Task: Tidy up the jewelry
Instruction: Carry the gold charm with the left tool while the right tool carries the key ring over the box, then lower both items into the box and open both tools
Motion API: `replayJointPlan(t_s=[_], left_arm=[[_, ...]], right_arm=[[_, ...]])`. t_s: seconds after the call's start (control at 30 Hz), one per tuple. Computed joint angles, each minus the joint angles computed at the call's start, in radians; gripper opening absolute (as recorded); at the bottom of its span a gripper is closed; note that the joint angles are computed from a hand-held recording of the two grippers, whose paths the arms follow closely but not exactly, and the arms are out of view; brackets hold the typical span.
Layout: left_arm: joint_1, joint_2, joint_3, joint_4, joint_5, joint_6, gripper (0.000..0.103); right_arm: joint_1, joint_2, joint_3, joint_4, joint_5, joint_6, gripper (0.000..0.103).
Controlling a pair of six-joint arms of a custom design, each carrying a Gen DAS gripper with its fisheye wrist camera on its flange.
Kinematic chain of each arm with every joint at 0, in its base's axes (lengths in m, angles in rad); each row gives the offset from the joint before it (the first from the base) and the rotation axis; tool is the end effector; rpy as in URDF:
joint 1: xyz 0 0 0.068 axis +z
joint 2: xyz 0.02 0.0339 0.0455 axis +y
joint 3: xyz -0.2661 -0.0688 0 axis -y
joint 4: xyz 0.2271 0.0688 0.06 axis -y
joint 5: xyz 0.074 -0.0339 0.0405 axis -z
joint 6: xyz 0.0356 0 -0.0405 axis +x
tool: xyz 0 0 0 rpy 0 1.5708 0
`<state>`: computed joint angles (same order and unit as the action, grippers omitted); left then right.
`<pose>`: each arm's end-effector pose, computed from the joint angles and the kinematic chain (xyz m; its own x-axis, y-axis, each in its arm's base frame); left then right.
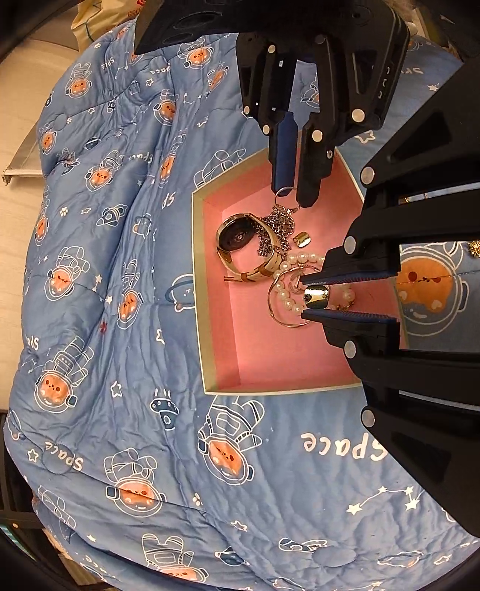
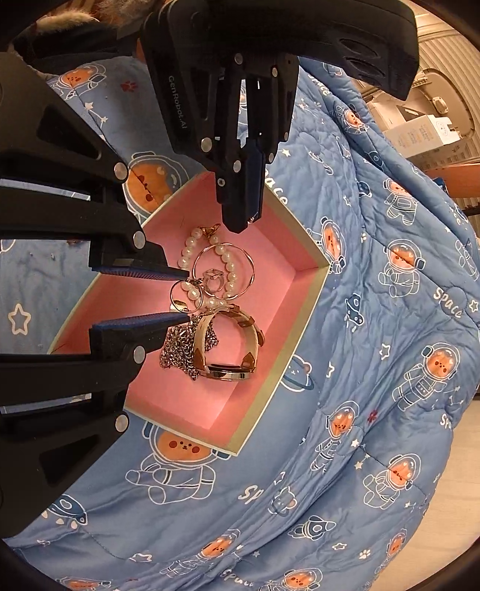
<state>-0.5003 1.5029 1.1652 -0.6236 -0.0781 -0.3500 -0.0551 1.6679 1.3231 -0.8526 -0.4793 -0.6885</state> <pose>0.2635 -0.1409 0.2706 -0.8264 0.0622 -0.5597 0.1657 0.9767 -0.1362 0.3188 -0.0011 0.2597 -0.6422 -0.5292 -0.5545 -0.6827 0.7239 0.0998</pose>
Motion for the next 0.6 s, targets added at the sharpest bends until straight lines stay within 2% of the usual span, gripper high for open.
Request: replayJointPlan(t_s=[0.3, 0.6], left_arm=[[0.021, 0.08, 0.028, 0.009, 0.04, -0.006, 0.013], [0.017, 0.133, 0.053, -0.002, 0.037, 0.009, 0.013]], right_arm=[[0.042, 0.155, 0.132, -0.097, 0.052, 0.017, 0.018], [0.072, 0.205, 0.161, -0.097, 0.106, 0.031, 0.018]])
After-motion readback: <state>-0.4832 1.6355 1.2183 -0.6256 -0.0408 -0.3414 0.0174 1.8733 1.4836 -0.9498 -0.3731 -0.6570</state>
